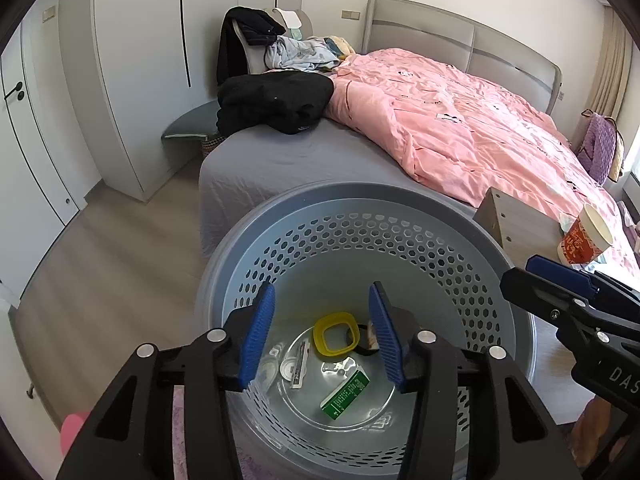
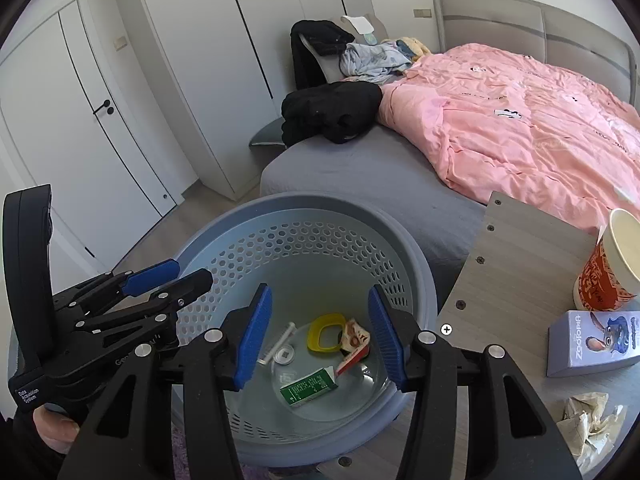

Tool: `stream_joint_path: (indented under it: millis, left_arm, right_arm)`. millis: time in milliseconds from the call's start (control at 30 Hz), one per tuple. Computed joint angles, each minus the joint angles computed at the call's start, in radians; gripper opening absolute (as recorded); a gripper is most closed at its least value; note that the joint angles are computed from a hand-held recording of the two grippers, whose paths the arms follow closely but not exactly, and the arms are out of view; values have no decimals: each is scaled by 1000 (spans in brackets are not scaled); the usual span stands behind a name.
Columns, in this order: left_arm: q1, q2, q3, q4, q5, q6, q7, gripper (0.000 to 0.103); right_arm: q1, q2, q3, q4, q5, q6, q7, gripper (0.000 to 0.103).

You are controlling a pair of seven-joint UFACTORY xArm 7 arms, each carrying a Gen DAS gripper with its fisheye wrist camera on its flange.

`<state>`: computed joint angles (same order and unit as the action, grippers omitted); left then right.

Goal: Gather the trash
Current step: 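Open both tools to drop the wrapper and strip into the basket, then move both open tools back from the basket to the table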

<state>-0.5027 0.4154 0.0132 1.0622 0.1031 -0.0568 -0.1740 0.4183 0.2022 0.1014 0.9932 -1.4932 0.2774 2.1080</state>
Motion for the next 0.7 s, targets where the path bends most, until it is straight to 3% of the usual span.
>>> stream_joint_path:
  millis: [133, 533, 700]
  left_arm:
    - [-31, -5, 36, -9, 0, -9, -13, 58]
    - [-123, -18, 134, -31, 8, -25, -44, 65]
    - [-132, -23, 146, -37, 9, -25, -45, 67]
  right_arm:
    - [2, -1, 1, -3, 2, 7, 0, 53]
    - [1, -13, 8, -14, -15, 16, 22, 59]
    - [1, -22, 13, -25, -21, 22, 33, 60]
